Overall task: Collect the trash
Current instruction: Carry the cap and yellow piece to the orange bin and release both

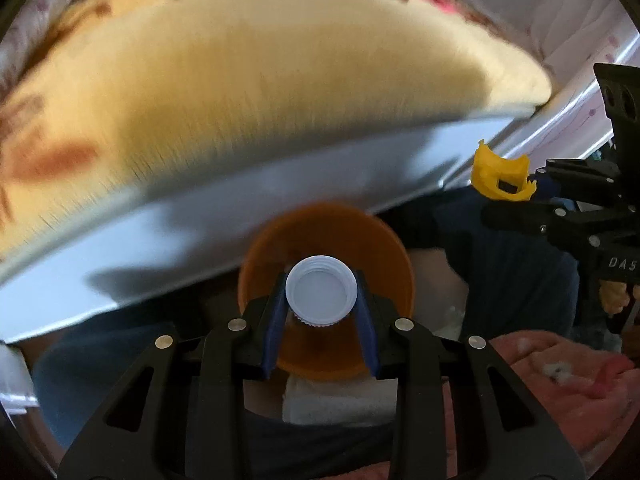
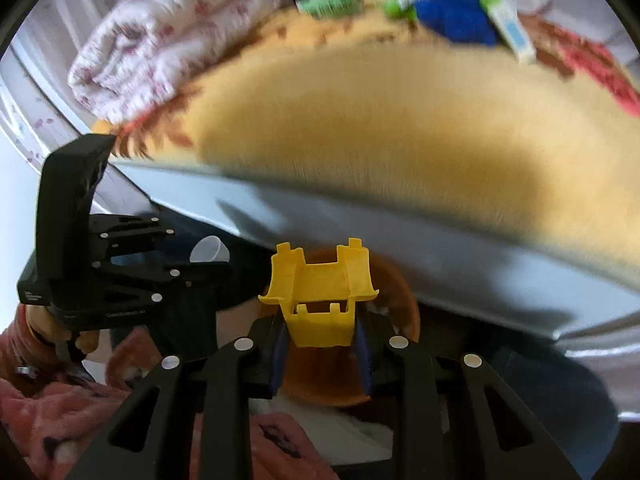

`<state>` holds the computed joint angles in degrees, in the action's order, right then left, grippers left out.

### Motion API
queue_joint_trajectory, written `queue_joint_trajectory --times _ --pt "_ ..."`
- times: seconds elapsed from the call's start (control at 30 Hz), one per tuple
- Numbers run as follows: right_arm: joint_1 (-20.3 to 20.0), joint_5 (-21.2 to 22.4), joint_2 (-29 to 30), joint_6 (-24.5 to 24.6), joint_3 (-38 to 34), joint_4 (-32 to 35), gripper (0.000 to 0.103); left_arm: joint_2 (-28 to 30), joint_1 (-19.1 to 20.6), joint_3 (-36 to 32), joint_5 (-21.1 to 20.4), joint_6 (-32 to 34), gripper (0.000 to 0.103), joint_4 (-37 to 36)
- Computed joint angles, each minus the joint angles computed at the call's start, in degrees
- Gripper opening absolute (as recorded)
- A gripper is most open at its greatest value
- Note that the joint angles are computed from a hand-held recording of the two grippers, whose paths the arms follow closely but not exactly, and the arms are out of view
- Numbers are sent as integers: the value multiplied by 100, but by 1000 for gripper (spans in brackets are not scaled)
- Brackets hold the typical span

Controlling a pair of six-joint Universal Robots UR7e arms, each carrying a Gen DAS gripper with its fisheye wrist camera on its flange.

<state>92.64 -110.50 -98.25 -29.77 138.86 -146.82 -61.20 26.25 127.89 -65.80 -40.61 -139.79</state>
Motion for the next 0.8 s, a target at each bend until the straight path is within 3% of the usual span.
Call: queue_joint_trajectory --times 0.27,0.7,0.77,0.8 --pt "-466 -188 644 187 174 -74 28 538 329 -42 -314 -84 31 67" --pt "-558 -292 977 353 111 -120 29 860 581 -167 -596 -162 31 96" --pt "-548 -286 979 356 106 -164 33 875 612 -175 -614 -115 37 55" --pt "-555 -265 971 349 106 -190 42 865 619 -170 -628 -113 43 24"
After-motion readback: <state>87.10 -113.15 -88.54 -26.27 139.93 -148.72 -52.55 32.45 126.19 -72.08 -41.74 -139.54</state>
